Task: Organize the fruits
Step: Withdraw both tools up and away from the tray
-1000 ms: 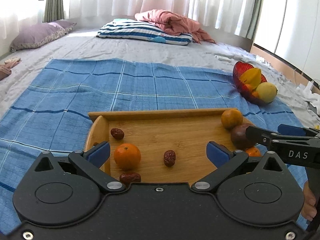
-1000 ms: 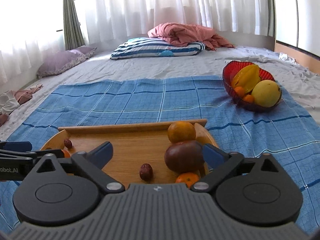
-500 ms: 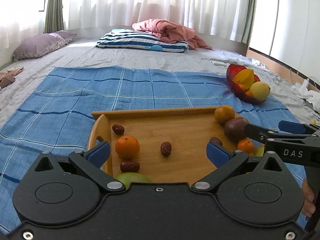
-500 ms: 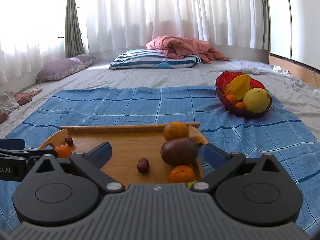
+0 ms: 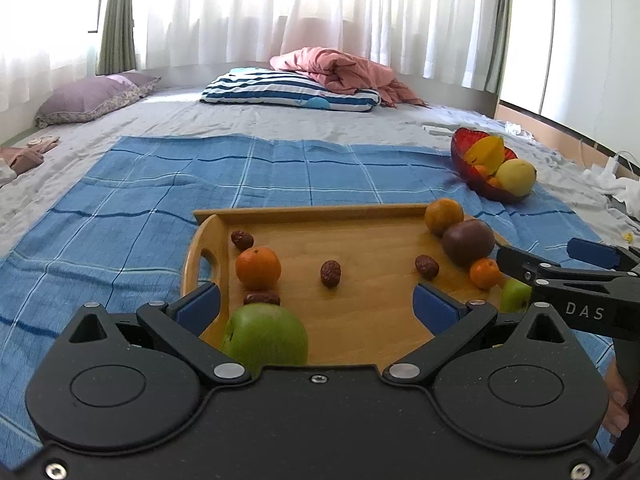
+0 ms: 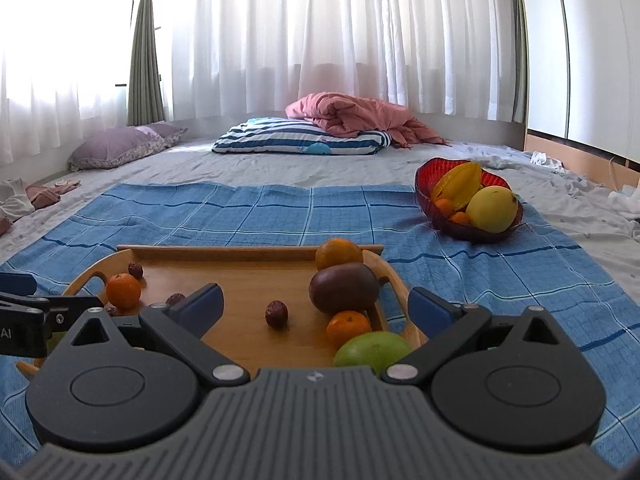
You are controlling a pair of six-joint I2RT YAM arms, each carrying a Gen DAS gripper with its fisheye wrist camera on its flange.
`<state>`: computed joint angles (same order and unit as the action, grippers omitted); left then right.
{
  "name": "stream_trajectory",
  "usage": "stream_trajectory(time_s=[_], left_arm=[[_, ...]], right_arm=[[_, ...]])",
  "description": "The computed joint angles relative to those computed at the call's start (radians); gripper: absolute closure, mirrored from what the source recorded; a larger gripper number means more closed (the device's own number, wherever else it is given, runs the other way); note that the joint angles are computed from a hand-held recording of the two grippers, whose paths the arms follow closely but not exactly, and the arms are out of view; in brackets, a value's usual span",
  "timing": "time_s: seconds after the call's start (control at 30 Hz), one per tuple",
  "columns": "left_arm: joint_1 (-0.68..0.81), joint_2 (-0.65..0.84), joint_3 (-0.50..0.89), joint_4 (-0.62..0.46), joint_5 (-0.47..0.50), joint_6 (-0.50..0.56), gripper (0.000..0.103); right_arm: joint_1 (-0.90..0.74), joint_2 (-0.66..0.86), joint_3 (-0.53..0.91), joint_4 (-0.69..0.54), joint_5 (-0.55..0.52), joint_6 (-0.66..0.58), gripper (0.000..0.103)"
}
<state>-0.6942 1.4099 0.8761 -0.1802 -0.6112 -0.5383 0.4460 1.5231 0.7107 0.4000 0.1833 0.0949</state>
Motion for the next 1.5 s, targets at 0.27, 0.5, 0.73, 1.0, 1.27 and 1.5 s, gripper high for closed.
stream_trajectory(time_s=[0.27,0.5,0.73,1.0,1.27,1.5], left_arm=[[-0.075,-0.021,-0.064,0.005,-0.089,-0.074,0.0],[-0.129,-0.014,-0.102,-0.004,-0.153,-0.156,0.0],[-0.164,-0.002,-0.128,-0.008,-0.182,-0.203,0.0],[-0.188,0.004,-0.163,-0.017,-0.198,-0.249,0.0],[-0.203,0.027,-0.186,-0.017,-0.206,-0.281,0.0],[-0.194,0.041,-0.203,0.007,-0.184,-0.288,0.0]], right_arm=[[0.025,-0.025,-0.121,0.133,0.03,0.025,0.0],[0.059,-0.039,-0.216,0.238,0.078,0.024,0.0],[0.083,-0.042,-0.272,0.285,0.122,0.039,0.0],[0.114,-0.009,-0.311,0.333,0.162,0.029,0.0],[0.125,0.024,-0.329,0.343,0.171,0.059,0.0],[0.124,0.062,-0.325,0.359,0.163,0.062,0.0]])
